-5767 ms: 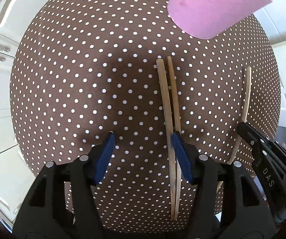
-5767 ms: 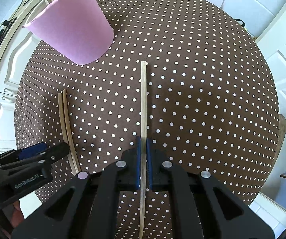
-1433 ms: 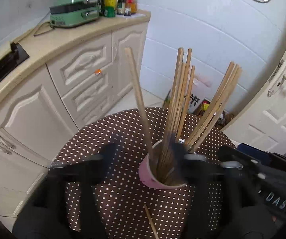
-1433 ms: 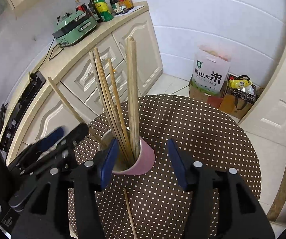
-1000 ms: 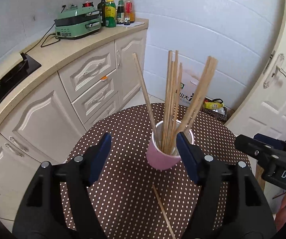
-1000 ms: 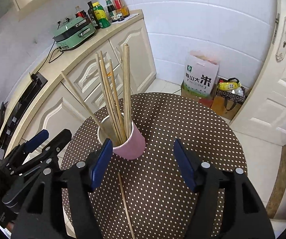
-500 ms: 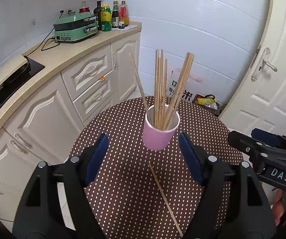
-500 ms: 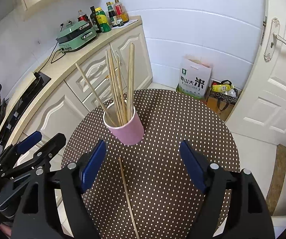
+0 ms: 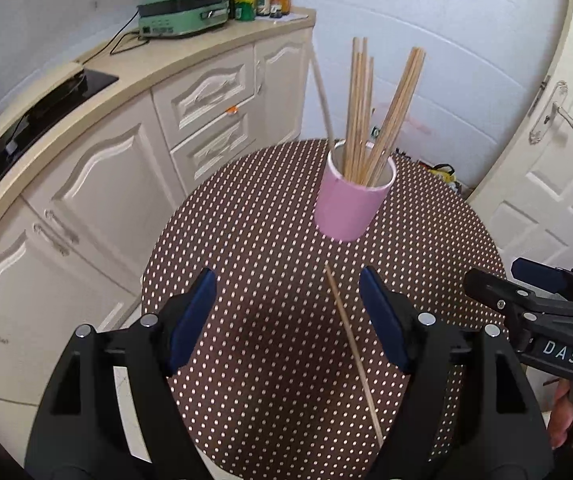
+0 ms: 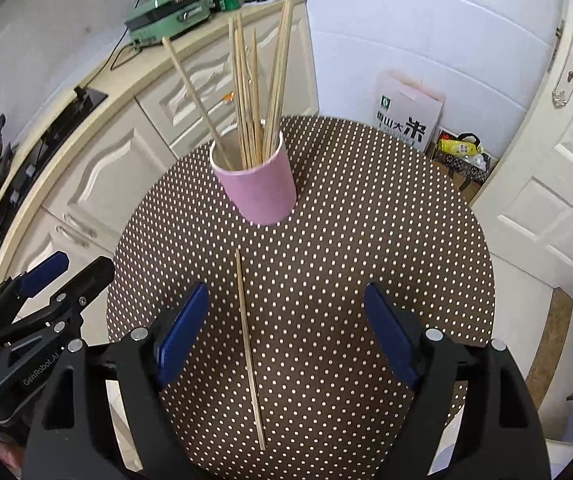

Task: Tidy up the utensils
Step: 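Move the open right tool down to the last loose chopstick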

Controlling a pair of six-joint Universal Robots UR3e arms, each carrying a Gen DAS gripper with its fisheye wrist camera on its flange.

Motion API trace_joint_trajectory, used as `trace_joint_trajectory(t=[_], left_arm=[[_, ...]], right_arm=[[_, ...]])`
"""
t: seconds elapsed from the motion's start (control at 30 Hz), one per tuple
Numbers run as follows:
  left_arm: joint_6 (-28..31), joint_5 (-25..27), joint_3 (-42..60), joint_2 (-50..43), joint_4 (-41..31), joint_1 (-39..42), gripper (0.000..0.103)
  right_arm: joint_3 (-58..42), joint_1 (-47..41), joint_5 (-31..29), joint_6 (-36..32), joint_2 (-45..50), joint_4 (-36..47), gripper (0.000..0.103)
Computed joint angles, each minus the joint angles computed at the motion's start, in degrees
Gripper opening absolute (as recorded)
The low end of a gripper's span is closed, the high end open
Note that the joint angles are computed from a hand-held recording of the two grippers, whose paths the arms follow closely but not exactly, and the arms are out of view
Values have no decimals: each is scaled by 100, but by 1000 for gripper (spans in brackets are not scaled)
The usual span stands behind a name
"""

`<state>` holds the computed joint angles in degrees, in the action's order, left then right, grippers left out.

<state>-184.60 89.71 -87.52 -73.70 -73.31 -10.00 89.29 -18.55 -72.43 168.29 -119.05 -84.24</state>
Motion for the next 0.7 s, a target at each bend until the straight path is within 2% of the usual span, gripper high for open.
trace_joint_trajectory(t=[0.4,0.6,0.7], left_arm=[[197,-88,-599,260,-308,318,73],[425,-228,-873,271,-416,611,73],[562,-290,-976,249,-466,758,73]], right_arm=[[647,701,-211,125,297,-355,75],[802,1277,-366,397,847,-670,60],[821,1501,-457,534,1147,-773,50]])
